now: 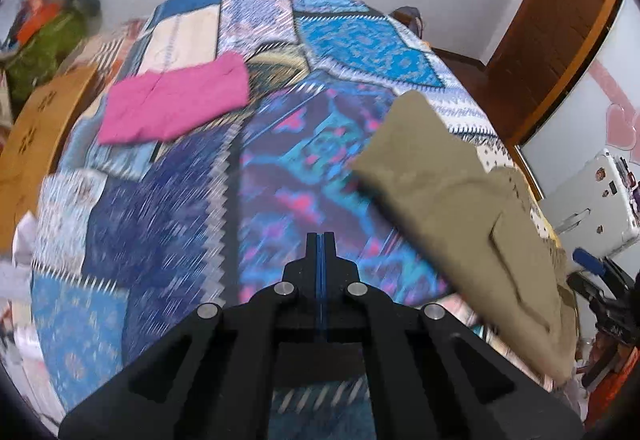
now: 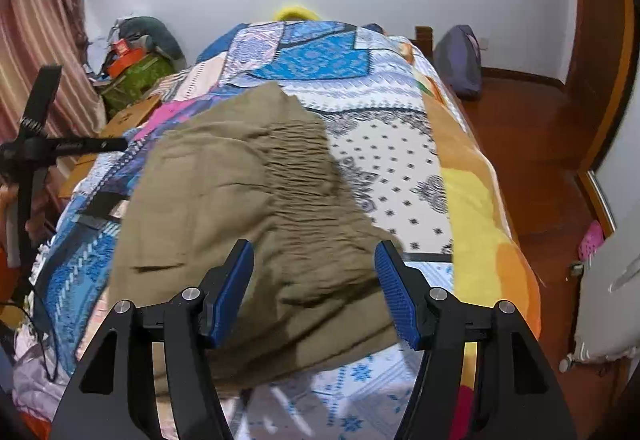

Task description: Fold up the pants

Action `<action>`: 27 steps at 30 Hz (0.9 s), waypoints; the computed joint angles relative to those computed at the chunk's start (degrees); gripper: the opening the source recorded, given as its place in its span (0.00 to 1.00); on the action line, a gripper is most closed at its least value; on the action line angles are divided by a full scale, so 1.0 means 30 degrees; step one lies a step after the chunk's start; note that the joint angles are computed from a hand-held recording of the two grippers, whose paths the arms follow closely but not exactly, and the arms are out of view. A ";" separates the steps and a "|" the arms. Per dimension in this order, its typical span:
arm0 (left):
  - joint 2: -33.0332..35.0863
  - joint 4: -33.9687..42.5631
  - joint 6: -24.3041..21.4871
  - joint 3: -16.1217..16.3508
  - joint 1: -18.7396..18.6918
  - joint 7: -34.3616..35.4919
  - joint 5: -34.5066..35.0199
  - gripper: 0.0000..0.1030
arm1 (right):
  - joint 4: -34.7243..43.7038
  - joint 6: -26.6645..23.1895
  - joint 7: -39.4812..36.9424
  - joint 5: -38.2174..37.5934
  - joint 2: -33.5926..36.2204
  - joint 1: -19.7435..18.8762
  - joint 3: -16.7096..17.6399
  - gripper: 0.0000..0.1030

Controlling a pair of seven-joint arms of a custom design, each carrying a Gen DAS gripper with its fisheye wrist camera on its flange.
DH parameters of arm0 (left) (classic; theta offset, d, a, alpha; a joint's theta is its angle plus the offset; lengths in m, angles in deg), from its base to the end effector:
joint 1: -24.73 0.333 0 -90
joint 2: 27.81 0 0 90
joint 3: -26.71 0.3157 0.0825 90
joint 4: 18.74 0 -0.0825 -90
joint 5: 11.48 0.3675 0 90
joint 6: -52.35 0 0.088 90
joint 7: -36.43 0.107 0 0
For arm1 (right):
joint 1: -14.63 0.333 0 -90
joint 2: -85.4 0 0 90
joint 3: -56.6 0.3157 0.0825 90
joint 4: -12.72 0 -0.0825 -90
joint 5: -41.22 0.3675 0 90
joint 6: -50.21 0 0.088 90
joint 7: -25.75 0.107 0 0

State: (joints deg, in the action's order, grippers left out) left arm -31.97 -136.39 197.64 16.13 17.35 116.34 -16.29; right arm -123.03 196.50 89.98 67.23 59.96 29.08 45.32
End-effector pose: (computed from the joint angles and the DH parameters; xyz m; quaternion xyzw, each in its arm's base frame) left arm 0.5329 -0.1743 0.5377 -0.6504 0.7083 -0.2477 0.1184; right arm 0.4482 0.0077 0.5625 -0.7202 0.5918 -0.1199 0.3416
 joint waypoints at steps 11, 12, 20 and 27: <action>0.2596 0.2897 -0.0658 -0.0166 -0.0572 0.2224 -0.2345 0.60 | -0.0504 0.0275 0.1440 -0.0429 -0.0159 0.0124 0.0555 0.57; 0.3340 0.3722 -0.1063 -0.0192 -0.0597 0.2393 -0.2848 0.60 | -0.0539 0.0155 0.1644 -0.0616 -0.0132 0.0017 0.0560 0.57; 0.6525 0.6415 -0.1483 -0.0429 -0.0378 0.2729 -0.5500 0.47 | -0.0836 -0.0529 0.1666 -0.0459 0.0118 -0.0013 0.0105 0.58; 0.5574 0.5075 -0.0409 -0.0284 -0.0236 0.2659 -0.5738 0.13 | -0.0574 -0.0400 0.1383 -0.0330 0.0420 -0.0264 0.0252 0.60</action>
